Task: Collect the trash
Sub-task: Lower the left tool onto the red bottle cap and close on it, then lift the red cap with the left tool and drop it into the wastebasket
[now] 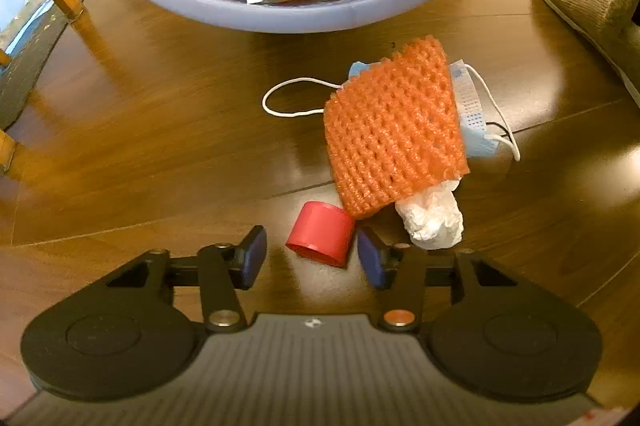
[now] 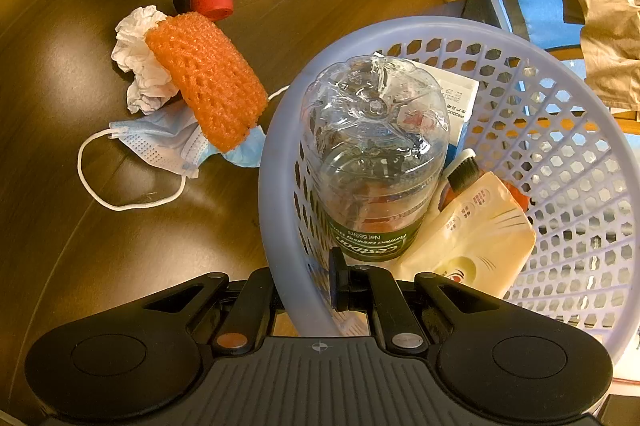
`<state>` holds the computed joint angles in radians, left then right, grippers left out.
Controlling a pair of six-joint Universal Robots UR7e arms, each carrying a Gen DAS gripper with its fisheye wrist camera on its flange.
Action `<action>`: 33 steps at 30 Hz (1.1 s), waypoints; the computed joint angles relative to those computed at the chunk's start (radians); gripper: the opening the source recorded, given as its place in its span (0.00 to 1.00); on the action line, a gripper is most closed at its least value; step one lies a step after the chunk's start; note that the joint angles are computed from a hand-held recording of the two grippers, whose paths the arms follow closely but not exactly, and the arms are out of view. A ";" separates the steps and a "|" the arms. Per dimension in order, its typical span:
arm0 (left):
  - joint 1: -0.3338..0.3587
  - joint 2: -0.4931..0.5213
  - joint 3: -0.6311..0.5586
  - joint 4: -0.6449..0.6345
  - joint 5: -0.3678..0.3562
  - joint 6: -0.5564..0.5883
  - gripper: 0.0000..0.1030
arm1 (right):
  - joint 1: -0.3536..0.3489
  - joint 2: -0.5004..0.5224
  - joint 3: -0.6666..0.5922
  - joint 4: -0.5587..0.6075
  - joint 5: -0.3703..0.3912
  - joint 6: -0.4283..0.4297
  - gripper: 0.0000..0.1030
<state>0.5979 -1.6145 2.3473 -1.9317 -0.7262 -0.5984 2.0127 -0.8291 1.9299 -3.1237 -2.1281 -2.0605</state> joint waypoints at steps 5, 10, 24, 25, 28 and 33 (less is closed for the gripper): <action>0.006 0.011 -0.009 -0.003 -0.015 0.018 0.33 | -0.002 0.000 0.005 -0.007 0.001 -0.003 0.05; 0.005 0.009 -0.014 0.015 -0.020 0.001 0.30 | -0.003 0.000 0.006 -0.008 0.001 -0.002 0.05; -0.079 -0.056 -0.058 0.227 -0.002 -0.230 0.29 | -0.001 0.000 0.004 -0.006 0.000 0.001 0.05; -0.089 -0.059 -0.067 0.252 0.004 -0.253 0.29 | -0.001 0.000 0.004 -0.006 0.000 0.001 0.05; -0.122 -0.072 -0.093 0.319 0.015 -0.330 0.29 | -0.001 0.000 0.004 -0.005 0.000 0.001 0.05; -0.161 -0.078 -0.138 0.404 0.037 -0.412 0.30 | -0.001 0.000 0.004 -0.005 0.000 0.000 0.05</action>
<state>0.4373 -1.6927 2.2093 -1.5273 -0.6896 -1.0102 2.0117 -0.8287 1.9334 -3.1286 -2.1278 -2.0604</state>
